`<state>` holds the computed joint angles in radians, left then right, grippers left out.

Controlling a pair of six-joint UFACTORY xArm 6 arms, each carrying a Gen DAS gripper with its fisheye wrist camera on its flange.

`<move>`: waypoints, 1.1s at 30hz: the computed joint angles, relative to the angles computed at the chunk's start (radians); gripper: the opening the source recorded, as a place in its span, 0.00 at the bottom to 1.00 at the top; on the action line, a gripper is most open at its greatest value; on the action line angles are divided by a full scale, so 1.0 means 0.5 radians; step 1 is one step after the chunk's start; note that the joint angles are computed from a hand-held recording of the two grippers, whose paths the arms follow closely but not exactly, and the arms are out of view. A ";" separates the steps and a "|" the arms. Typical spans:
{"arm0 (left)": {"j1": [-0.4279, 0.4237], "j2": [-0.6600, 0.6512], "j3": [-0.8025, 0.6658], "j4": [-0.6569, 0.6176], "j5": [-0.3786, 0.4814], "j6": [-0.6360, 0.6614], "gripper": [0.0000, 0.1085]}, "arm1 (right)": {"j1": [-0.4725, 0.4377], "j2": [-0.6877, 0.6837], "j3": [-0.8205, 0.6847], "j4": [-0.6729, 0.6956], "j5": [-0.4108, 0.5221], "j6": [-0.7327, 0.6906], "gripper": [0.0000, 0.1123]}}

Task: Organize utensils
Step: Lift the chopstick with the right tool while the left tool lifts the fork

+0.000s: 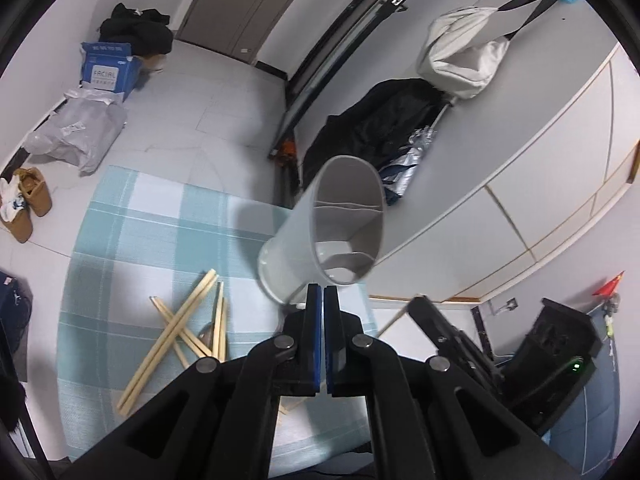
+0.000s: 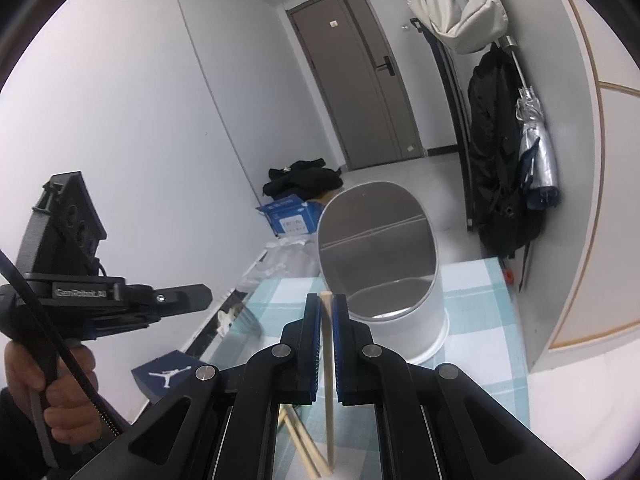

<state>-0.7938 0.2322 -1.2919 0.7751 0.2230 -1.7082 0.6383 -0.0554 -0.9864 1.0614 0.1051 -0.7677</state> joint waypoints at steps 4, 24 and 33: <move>-0.001 -0.004 -0.010 0.002 -0.013 0.025 0.00 | -0.005 -0.008 0.029 -0.159 -0.023 0.156 0.04; -0.104 0.428 -0.383 -1.055 0.395 1.421 0.62 | -0.228 -0.053 0.102 -0.514 0.158 0.634 0.04; -0.111 0.809 -0.865 -1.187 0.684 1.896 0.62 | -0.318 -0.081 0.108 -0.348 0.302 0.503 0.05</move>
<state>-0.8492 0.6368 -1.7247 0.1814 0.5652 -0.7603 0.4795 -0.0958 -0.9324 0.8872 0.2563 -0.5162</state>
